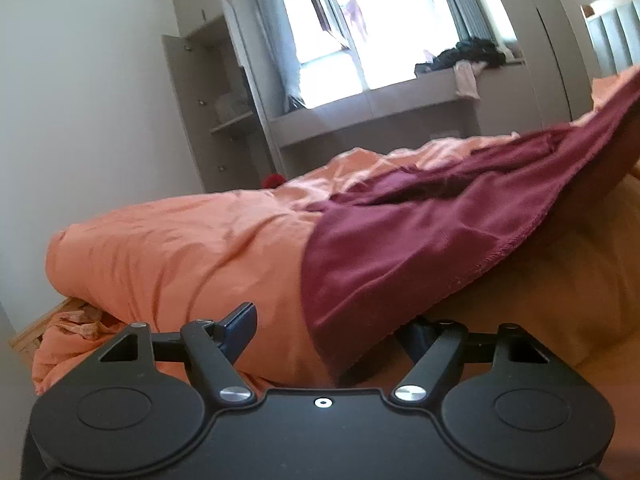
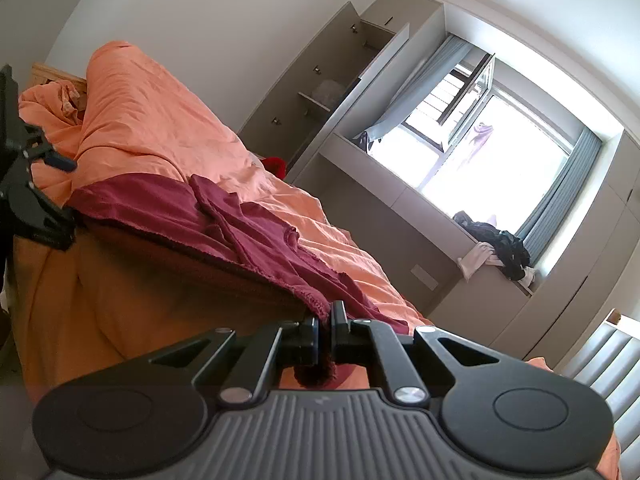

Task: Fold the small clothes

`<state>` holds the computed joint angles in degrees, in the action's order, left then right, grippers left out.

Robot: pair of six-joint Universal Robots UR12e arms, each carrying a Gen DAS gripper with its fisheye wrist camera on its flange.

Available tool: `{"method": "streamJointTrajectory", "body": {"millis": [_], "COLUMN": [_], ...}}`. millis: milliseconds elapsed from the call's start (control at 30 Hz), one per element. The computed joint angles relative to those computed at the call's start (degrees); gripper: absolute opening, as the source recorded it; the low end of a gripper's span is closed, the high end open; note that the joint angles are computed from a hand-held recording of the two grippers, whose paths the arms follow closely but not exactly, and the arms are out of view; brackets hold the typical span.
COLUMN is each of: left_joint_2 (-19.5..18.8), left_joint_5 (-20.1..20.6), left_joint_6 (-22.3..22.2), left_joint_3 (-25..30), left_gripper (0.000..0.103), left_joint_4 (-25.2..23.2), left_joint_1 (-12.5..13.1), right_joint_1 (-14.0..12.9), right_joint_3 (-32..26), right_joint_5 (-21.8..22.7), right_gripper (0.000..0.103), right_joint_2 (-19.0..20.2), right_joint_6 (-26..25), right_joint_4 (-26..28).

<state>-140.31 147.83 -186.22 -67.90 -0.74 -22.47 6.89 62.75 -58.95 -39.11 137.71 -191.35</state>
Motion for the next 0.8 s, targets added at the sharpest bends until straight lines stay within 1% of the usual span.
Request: {"method": "streamJointTrajectory", "body": {"millis": [100,200,267,300,367,433,500,567,600,700,767,800], "left_joint_2": [-0.4,-1.1,-1.3,-1.1,-0.5,-0.1,-0.1,-0.9,-1.5,-4.7,-7.6,-9.0], "left_joint_5": [0.4,0.7,0.0,-1.0,-4.3,-7.0,-9.8,-12.0,-12.7,-14.3,-13.5,-13.0], "left_joint_6": [2.9,6.4,7.8,8.0,7.3,6.8,7.9,10.5,12.3,18.9,23.1,24.3], "left_joint_3": [0.2,1.1,1.5,1.4,0.6,0.0,-0.2,0.7,1.4,6.7,12.0,14.7], "left_gripper": [0.073,0.072,0.072,0.072,0.073,0.076,0.084,0.091,0.094,0.096,0.097,0.097], "left_joint_4": [5.1,10.7,13.0,13.5,13.9,13.9,14.6,16.7,17.8,20.1,19.6,18.5], "left_joint_1": [-0.3,-0.5,-0.5,-0.4,-0.2,-0.3,-0.5,-0.8,-1.0,-1.8,-2.4,-2.6], "right_joint_1": [0.1,0.1,0.1,0.0,0.0,0.0,0.0,0.0,-0.1,-0.2,-0.2,-0.2], "right_joint_3": [0.1,0.2,0.2,0.2,0.2,-0.1,-0.7,-1.5,-2.0,-2.9,-3.3,-3.4], "right_joint_5": [-0.4,-0.8,-1.1,-1.1,-0.9,-0.5,0.0,0.7,1.1,2.4,3.2,3.5], "right_gripper": [0.005,0.005,0.005,0.005,0.005,0.005,0.005,0.005,0.005,0.005,0.005,0.005], "right_joint_2": [-0.1,-0.2,-0.3,-0.4,-0.5,-0.4,-0.3,-0.1,-0.1,-0.1,-0.2,-0.3], "right_joint_6": [-0.5,-0.5,-0.4,-0.3,0.2,0.8,1.4,2.2,2.7,3.7,4.3,4.6], "right_joint_4": [0.2,0.8,1.3,1.5,1.9,2.1,2.4,2.8,3.1,4.8,5.9,6.3]}}
